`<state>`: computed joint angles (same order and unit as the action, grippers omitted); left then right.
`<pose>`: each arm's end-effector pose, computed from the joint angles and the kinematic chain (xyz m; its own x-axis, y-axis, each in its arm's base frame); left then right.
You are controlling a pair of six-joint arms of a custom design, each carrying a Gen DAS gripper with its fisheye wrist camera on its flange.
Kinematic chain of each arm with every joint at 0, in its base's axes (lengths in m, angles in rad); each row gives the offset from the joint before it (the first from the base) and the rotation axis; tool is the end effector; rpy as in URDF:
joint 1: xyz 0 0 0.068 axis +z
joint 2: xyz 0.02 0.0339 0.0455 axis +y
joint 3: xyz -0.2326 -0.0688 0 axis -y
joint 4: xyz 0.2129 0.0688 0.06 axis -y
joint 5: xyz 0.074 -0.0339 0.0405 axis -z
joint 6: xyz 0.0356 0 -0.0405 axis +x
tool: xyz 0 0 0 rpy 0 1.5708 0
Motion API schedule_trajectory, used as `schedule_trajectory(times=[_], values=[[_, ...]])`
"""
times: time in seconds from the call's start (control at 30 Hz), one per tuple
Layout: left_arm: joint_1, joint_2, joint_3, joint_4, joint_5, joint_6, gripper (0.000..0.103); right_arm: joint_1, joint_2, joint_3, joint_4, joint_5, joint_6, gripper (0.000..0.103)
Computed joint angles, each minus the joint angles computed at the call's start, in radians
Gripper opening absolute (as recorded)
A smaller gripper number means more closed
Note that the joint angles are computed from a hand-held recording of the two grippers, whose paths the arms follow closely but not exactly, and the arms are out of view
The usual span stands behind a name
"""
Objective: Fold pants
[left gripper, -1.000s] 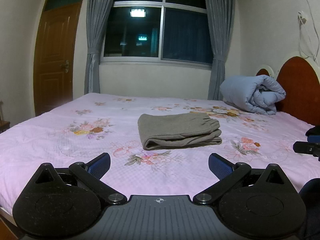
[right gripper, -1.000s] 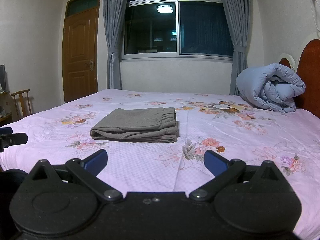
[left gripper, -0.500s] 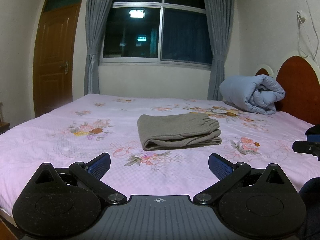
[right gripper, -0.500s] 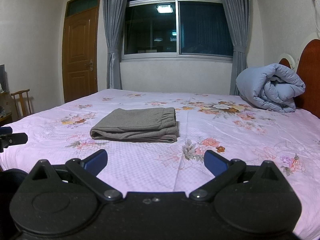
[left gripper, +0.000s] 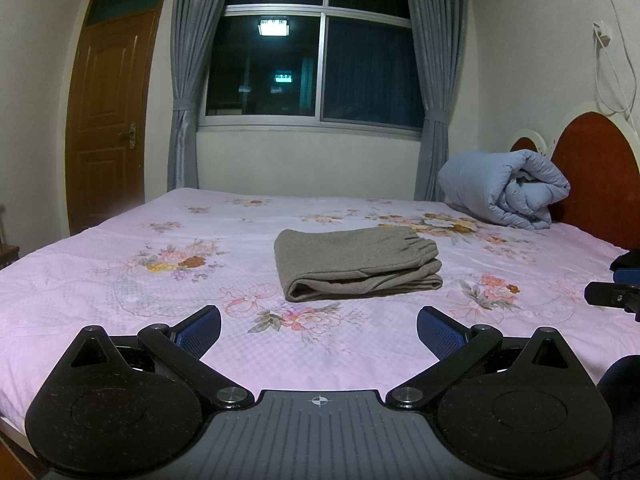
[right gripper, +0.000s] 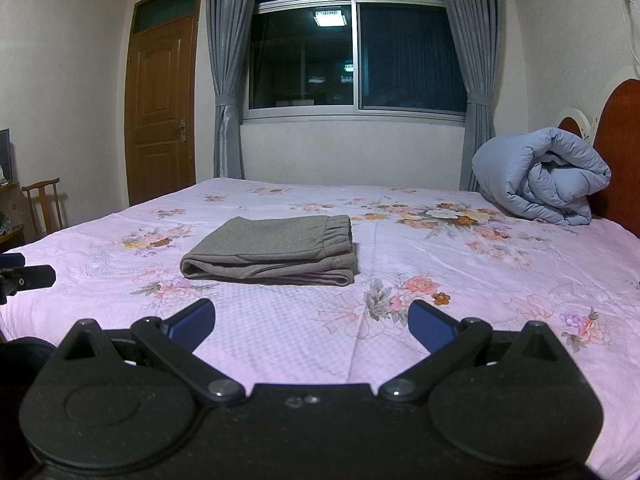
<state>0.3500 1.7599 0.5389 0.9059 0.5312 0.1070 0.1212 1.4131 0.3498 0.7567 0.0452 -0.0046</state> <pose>0.2810 0.0834 0.1301 -0.2727 -0.0015 -0.9621 0.1870 0.9808 -0.0546 0.2422 0.0279 0.1532 -0.2992 -0.0411 -0.9533 -0.0794 0.9967 -0.0180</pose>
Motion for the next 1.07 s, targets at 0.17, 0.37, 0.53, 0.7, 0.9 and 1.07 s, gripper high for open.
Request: schedule_trajectory(times=[0.17,0.37,0.53,0.7,0.9,1.07], values=[[0.0,0.0,-0.001,0.001,0.0,0.0,0.103,0.001,0.0,0.0,0.001,0.001,0.0,0.097],[0.001,-0.004,-0.002,0.001,0.017,0.002,0.103,0.006,0.002,0.001,0.003,-0.001,-0.001,0.097],[-0.002,-0.002,0.0,0.002,0.021,0.014,0.103,0.021,0.007,0.003,0.007,0.009,-0.009,0.097],[0.002,-0.002,-0.002,0.007,0.045,0.032,0.103,0.038,0.003,-0.006,0.021,0.012,-0.018,0.097],[-0.005,0.001,-0.026,0.059,0.054,0.058,0.103,0.057,0.001,-0.002,0.014,0.027,-0.024,0.097],[0.002,-0.006,-0.014,0.022,0.074,0.068,0.103,0.053,0.002,0.001,0.011,0.022,-0.018,0.097]])
